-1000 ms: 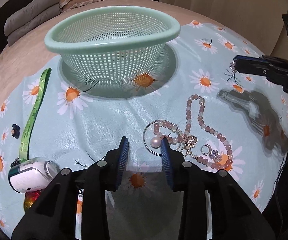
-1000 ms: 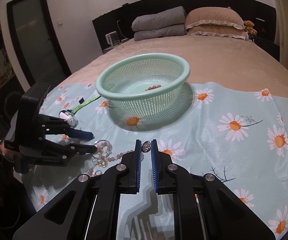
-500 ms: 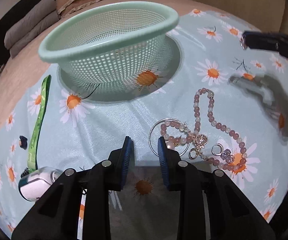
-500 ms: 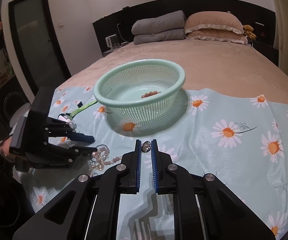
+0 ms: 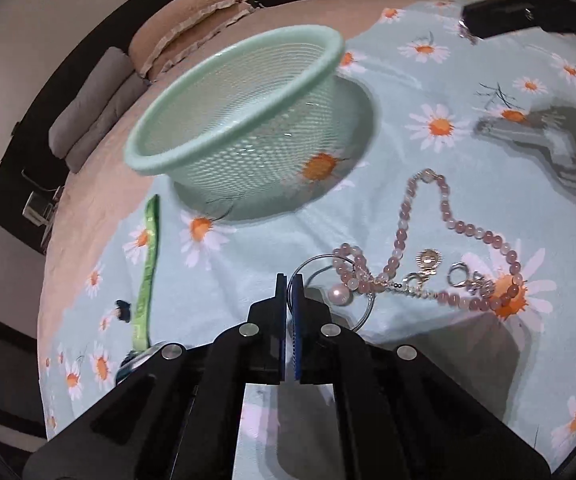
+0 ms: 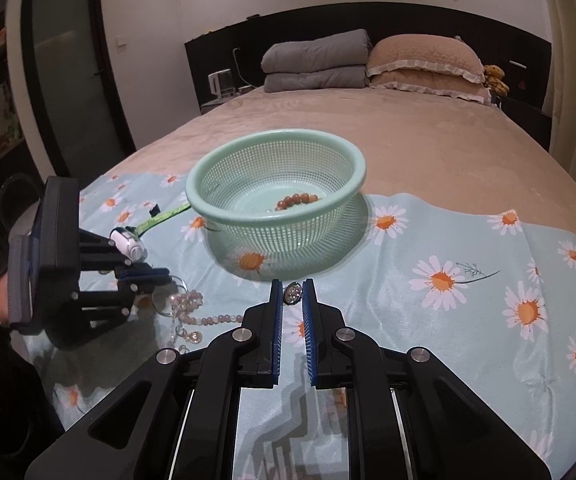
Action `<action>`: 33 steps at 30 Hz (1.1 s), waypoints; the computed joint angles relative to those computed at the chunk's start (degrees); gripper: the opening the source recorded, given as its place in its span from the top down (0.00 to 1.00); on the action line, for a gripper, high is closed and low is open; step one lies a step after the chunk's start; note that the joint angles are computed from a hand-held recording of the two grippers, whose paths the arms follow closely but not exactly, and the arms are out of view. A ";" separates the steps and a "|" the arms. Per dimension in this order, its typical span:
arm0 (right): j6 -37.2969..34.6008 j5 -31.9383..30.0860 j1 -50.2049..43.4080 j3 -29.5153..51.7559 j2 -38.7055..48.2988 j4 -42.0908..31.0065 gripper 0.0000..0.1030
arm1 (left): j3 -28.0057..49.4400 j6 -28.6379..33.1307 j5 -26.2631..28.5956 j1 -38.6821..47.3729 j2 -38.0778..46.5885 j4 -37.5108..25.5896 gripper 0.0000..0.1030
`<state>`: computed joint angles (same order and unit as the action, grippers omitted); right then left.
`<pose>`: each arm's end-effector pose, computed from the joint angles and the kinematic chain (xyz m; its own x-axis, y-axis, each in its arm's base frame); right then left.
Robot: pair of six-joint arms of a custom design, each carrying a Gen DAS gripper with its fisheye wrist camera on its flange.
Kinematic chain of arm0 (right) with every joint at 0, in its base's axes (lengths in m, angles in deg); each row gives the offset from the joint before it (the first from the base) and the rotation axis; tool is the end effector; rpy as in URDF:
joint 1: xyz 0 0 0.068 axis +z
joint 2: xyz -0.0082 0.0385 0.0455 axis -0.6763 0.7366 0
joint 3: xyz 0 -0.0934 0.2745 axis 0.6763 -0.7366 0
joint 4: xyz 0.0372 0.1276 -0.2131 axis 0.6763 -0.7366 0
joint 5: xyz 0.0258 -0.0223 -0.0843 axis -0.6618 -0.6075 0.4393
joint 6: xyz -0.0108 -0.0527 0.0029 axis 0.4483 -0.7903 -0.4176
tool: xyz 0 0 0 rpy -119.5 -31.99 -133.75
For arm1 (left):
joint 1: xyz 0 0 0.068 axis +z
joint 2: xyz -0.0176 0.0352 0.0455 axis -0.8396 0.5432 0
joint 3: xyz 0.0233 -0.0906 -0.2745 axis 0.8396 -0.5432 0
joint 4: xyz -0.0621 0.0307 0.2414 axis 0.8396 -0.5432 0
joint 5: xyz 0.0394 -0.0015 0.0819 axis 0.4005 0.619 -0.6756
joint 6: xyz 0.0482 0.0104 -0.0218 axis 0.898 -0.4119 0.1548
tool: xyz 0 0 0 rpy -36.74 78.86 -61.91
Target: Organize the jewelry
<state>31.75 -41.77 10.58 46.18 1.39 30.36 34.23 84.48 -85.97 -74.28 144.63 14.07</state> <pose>0.1752 0.2130 0.2481 -0.6055 -0.1478 -0.7820 -0.3690 0.9228 0.1113 0.2057 -0.0583 0.2151 -0.5124 0.6907 -0.5103 0.5445 0.7208 0.4289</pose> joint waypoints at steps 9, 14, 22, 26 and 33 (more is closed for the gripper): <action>-0.01 4.00 3.15 3.38 -0.41 -0.64 0.91 | 4.48 -0.59 1.21 1.74 -14.66 -5.42 0.98; -0.56 3.60 3.49 4.94 1.03 0.12 0.91 | 7.47 -2.51 1.60 -0.92 -19.83 -6.75 0.98; -0.82 2.90 3.10 5.18 1.76 0.74 0.91 | 8.30 -5.71 6.30 0.36 -16.08 -5.94 0.98; 0.10 0.29 1.51 4.00 1.33 2.88 0.91 | 9.54 -7.25 8.17 2.88 -13.28 -5.50 0.98; -1.90 -3.05 -0.61 6.50 3.35 7.62 0.91 | 12.11 -10.73 14.44 8.65 -10.44 -3.50 0.98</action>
